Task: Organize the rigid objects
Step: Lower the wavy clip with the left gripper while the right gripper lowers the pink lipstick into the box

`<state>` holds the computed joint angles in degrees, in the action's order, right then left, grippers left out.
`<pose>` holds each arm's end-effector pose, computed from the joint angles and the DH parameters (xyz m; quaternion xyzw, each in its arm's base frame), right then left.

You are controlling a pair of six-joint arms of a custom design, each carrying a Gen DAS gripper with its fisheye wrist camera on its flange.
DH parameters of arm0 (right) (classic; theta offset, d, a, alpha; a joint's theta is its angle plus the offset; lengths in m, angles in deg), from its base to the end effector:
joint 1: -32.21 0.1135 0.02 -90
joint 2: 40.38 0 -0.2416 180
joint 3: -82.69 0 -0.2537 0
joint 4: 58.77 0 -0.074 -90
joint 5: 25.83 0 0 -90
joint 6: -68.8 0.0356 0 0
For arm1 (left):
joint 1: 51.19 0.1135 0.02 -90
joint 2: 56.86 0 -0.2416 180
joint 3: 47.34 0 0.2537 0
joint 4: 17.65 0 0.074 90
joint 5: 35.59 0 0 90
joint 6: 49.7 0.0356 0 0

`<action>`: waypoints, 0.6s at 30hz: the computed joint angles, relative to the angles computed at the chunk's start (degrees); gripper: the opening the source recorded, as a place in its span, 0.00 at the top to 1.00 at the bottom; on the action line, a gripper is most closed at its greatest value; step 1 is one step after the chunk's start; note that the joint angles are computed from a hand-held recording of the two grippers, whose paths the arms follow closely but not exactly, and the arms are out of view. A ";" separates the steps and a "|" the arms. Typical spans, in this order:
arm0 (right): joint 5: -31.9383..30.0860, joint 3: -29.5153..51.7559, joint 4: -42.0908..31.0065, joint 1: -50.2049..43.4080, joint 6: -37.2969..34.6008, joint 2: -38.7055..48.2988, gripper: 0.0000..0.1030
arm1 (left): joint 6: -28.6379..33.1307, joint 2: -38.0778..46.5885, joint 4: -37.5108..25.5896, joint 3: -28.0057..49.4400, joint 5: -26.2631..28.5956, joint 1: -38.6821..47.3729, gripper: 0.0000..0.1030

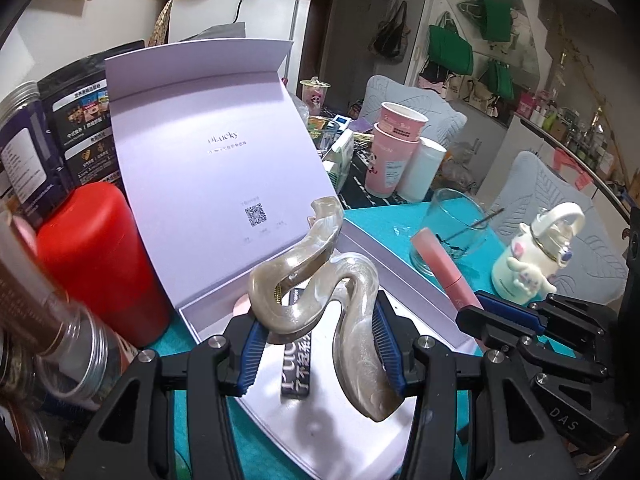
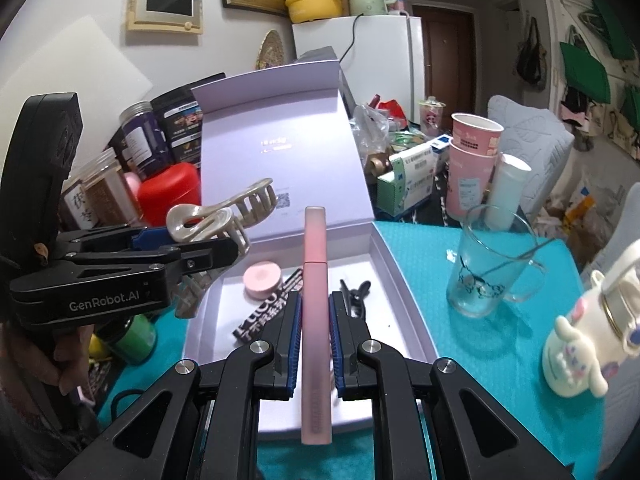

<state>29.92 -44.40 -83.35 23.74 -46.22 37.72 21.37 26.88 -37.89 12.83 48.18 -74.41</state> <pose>0.2666 -0.0194 0.1630 -0.2294 0.8735 0.1701 0.3944 0.2819 -0.1168 0.1765 0.0131 0.9187 -0.0942 0.3835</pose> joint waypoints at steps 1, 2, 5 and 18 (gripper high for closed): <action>0.10 0.70 0.33 0.25 -0.06 1.19 0.87 | 0.55 1.07 0.05 0.70 0.25 0.38 0.52; 0.21 1.26 0.70 0.50 0.13 2.17 0.87 | 0.98 2.35 0.18 1.46 0.61 0.86 0.52; 0.38 2.93 1.94 1.27 0.92 5.41 0.87 | 1.40 5.00 0.28 2.93 1.47 1.92 0.52; 6.81 6.21 8.81 4.97 5.51 16.83 0.87 | 5.01 13.26 1.99 6.15 6.20 6.77 0.52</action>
<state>36.73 -38.19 -74.54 28.71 -40.72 54.55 26.38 40.15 -35.90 18.98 54.38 -67.63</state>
